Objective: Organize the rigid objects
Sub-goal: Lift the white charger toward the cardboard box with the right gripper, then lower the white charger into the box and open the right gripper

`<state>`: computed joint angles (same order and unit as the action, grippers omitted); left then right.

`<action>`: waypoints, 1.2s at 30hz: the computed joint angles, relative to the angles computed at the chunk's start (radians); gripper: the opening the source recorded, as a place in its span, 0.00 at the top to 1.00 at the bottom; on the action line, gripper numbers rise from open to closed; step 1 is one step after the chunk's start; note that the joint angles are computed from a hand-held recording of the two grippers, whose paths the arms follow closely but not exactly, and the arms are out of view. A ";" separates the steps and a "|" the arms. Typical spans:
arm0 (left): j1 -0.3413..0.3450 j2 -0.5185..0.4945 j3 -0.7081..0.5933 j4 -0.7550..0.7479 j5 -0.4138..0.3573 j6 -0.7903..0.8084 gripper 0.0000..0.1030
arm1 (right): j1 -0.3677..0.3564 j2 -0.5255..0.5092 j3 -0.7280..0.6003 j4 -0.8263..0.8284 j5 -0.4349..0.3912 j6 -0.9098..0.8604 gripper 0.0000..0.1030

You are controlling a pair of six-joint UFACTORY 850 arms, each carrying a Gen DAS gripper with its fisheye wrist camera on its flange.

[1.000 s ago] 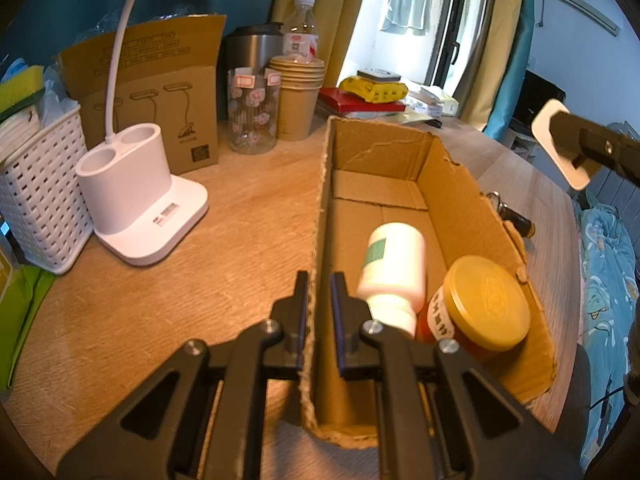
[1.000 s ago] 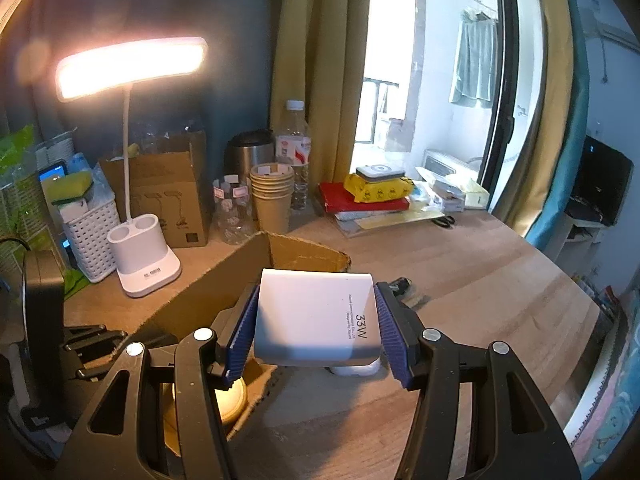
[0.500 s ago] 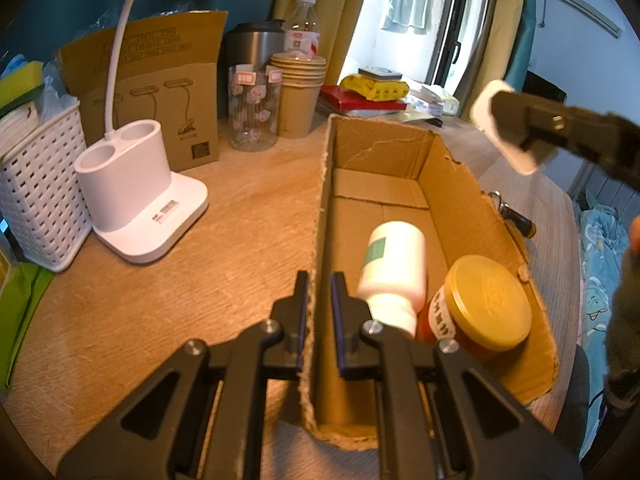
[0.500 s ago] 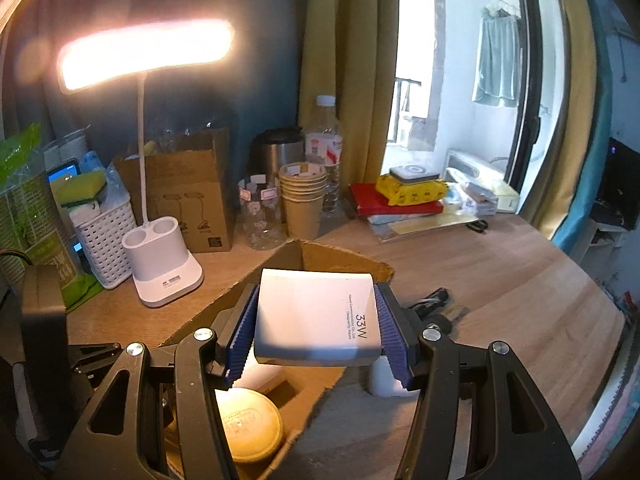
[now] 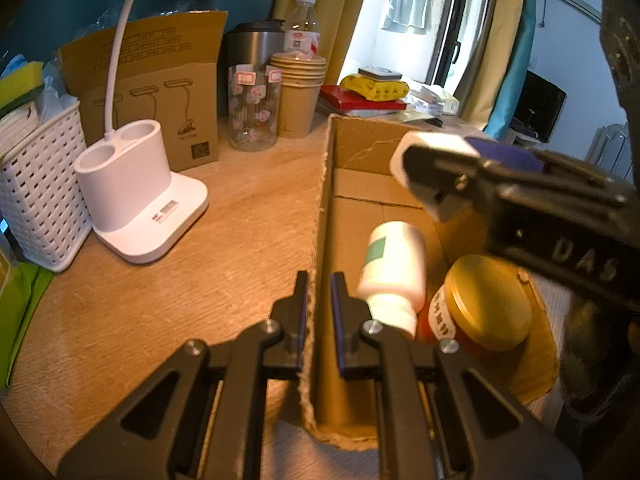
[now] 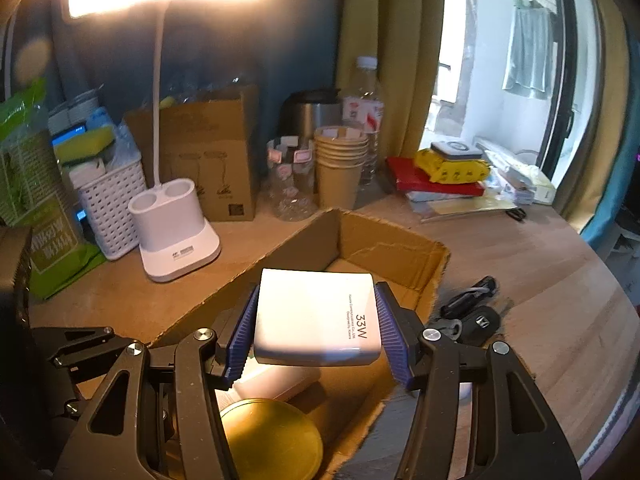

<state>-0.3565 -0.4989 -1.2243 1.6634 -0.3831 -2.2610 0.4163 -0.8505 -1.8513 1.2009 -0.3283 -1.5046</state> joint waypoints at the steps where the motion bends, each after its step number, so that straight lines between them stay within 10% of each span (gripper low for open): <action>1: -0.001 -0.001 -0.001 -0.001 0.000 0.001 0.90 | 0.000 -0.006 -0.007 -0.022 -0.002 0.019 0.43; 13: 0.002 -0.001 -0.001 0.001 0.003 0.002 0.90 | -0.011 -0.053 -0.064 -0.278 -0.030 0.213 0.41; 36: 0.000 0.000 0.001 -0.004 0.002 0.007 0.90 | -0.047 0.048 0.084 0.078 0.004 -0.135 0.30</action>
